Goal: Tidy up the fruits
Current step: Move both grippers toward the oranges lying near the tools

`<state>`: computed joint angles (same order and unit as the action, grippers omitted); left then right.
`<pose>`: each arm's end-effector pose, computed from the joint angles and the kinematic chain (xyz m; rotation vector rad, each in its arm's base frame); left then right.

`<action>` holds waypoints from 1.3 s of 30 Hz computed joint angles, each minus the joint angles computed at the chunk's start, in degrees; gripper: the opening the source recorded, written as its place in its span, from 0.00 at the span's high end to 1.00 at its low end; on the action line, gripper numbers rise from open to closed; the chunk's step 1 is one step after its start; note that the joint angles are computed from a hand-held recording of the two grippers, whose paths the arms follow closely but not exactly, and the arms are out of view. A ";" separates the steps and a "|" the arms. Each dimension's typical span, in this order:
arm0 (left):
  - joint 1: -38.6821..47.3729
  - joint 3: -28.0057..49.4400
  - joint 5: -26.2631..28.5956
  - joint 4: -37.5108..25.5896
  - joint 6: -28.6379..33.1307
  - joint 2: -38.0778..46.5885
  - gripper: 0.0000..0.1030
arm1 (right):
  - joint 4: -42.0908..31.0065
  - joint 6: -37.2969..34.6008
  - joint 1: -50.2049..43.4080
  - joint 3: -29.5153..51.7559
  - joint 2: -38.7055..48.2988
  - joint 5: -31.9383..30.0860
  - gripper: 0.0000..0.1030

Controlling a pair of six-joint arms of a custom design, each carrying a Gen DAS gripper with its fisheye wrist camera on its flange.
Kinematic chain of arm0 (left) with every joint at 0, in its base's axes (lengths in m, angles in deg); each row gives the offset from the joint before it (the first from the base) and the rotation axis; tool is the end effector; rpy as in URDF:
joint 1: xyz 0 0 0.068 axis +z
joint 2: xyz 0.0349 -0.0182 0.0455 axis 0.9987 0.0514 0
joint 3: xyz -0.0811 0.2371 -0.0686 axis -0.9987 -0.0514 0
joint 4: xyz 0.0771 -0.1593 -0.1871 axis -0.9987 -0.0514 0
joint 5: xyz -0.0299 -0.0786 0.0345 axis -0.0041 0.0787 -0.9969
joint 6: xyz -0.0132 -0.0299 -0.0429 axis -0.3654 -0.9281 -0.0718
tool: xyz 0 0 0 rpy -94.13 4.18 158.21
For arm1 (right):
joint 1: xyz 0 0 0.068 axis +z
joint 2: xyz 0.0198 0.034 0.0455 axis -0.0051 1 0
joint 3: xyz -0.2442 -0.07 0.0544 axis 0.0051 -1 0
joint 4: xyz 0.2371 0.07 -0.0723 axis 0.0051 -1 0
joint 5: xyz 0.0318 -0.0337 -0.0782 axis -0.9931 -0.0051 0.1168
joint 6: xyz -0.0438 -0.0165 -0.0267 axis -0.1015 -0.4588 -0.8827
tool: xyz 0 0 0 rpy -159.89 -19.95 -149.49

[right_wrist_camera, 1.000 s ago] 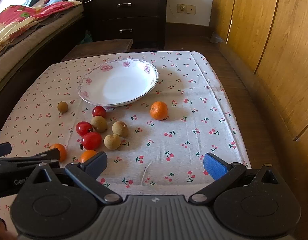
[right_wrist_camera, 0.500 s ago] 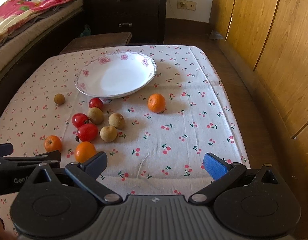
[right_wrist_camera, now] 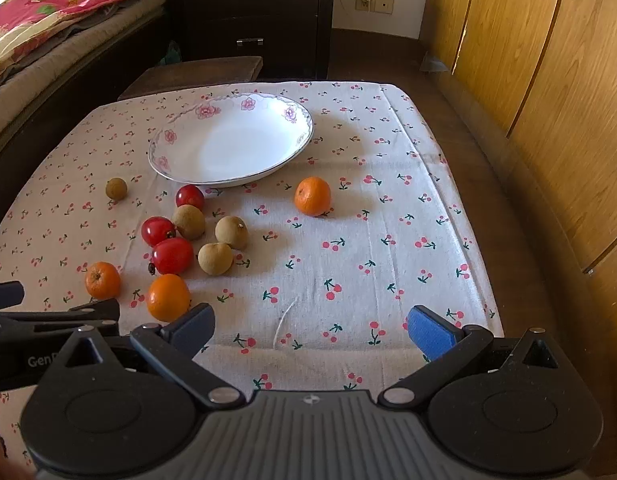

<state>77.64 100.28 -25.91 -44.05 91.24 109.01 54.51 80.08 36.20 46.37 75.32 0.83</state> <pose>0.2227 -0.0359 0.0617 0.3635 2.5446 0.0207 0.1848 0.1160 0.0860 0.3618 2.5444 -0.1898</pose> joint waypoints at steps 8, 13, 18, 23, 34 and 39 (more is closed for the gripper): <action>-0.15 -0.17 -0.24 0.41 0.26 0.01 0.04 | -0.13 -0.05 0.02 0.02 -0.06 -0.03 0.00; -0.13 -0.38 -0.39 0.63 0.38 -0.20 0.04 | -0.11 -0.06 0.09 0.02 -0.09 0.00 0.00; 0.30 -0.75 -0.58 1.45 1.02 -0.29 0.04 | -0.16 0.15 0.72 0.86 0.96 0.16 0.00; 0.94 -0.80 -0.42 1.52 1.48 -0.35 0.04 | 0.35 0.01 0.91 1.14 1.50 -0.08 0.00; 1.39 -1.60 -0.80 2.83 2.58 -0.83 0.05 | 0.75 -0.62 1.24 1.58 1.83 -0.43 0.01; 1.66 -2.13 -1.27 4.07 3.38 -0.91 0.05 | 1.35 -1.14 1.66 1.78 2.12 -0.53 0.03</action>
